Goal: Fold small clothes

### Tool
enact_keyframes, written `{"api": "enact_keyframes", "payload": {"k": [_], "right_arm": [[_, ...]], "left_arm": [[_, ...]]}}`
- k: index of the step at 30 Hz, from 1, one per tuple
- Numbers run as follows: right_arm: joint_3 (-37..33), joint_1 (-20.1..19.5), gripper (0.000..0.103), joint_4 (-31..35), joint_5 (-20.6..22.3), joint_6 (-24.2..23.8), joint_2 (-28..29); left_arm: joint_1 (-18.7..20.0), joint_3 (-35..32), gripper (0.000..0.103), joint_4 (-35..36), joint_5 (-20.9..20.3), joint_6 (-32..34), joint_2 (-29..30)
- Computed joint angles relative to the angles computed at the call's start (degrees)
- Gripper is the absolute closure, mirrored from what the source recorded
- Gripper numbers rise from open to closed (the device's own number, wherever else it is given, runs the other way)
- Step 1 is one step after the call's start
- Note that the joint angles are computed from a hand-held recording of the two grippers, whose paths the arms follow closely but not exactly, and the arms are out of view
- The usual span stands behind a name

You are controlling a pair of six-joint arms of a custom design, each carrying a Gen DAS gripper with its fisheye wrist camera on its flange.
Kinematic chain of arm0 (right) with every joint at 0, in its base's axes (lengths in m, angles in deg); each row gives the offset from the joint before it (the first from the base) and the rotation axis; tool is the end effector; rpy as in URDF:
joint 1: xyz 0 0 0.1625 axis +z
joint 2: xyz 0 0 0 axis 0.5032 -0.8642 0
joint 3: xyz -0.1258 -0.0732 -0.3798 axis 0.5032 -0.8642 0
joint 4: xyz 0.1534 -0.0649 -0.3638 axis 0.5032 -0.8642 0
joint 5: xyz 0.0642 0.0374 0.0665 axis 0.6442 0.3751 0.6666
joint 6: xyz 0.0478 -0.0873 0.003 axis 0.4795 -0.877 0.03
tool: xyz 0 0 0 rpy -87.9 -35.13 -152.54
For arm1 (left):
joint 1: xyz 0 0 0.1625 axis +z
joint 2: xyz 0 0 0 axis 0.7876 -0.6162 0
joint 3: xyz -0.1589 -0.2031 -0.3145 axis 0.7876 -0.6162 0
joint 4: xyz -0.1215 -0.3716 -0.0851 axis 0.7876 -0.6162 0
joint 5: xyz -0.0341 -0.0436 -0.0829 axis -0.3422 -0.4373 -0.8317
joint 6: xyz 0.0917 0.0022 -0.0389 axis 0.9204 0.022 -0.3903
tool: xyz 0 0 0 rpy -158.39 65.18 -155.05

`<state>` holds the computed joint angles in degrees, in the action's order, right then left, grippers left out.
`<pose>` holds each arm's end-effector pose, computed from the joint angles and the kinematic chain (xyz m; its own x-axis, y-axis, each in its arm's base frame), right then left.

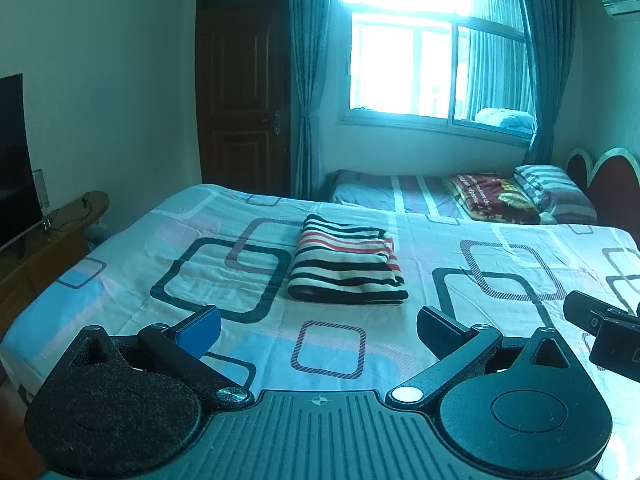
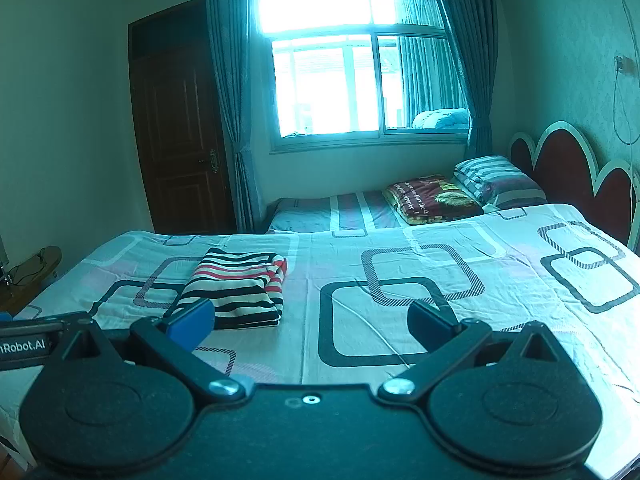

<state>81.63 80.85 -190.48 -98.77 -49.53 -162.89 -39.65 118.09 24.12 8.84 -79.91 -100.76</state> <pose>0.2704 -0.3846 0.4277 -0.6410 -0.5305 0.5547 -0.7622 0.3547 -0.5415 -0.4577 -0.3190 0.1929 -0.5372 -0.6563 -0.5298 0.4058 0.3496 -0.8445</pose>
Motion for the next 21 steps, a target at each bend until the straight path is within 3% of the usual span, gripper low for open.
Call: {"api": "enact_keyframes", "payload": {"k": [17, 21], "right_arm": [[-0.2, 0.0, 0.001, 0.0, -0.6, -0.6, 1.1], [-0.2, 0.1, 0.001, -0.2, -0.8, -0.9, 1.6]], "left_arm": [[0.9, 2.1, 0.000, -2.0, 2.6, 3.4, -1.2], [0.5, 2.7, 0.000, -0.7, 4.1, 0.1, -1.3]]}}
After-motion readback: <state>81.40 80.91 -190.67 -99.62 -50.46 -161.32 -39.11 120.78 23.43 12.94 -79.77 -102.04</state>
